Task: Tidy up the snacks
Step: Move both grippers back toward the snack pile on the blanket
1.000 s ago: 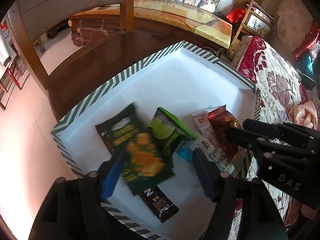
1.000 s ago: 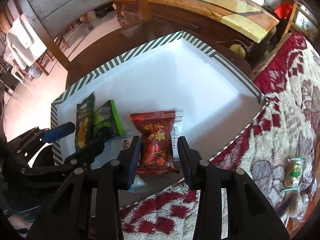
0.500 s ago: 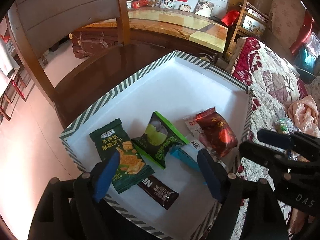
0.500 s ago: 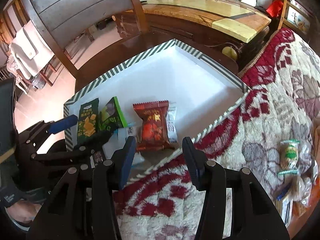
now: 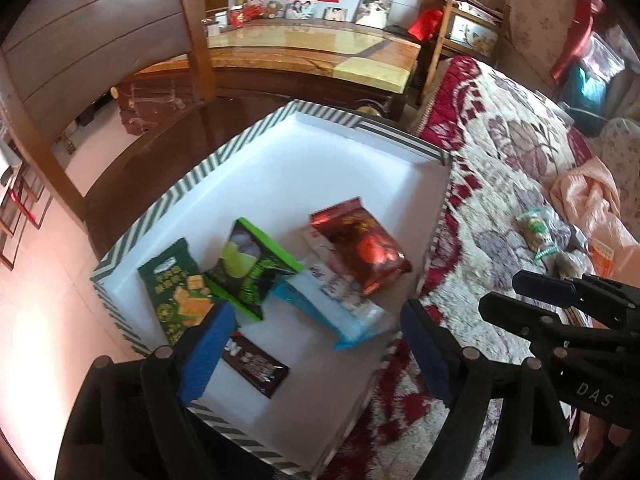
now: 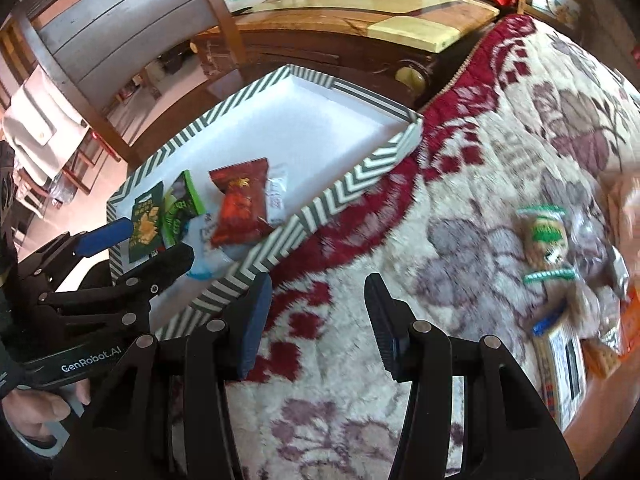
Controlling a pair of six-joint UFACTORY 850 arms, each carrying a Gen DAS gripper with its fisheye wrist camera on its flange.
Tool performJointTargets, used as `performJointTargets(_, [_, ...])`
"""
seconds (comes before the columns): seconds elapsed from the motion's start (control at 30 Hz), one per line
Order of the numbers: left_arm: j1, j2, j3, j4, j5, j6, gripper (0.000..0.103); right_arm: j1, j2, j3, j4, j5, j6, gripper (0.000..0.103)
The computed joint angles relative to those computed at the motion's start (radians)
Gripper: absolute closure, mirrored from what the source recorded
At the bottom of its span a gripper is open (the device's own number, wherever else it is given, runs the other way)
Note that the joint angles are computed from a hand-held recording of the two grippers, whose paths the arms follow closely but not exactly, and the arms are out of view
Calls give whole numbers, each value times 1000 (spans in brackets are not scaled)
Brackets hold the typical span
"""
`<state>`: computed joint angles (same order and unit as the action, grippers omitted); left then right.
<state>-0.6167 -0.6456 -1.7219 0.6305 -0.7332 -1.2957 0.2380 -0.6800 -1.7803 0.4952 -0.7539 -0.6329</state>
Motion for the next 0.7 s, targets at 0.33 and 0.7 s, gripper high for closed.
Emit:
performJointTargets(0.33, [-31, -63, -93, -43, -11, 85, 16, -40, 51, 91, -15, 40, 11, 55])
performJointTargets(0.7, [-60, -124, -189, -90, -35, 177, 16, -105, 85, 156, -22, 49, 22, 55])
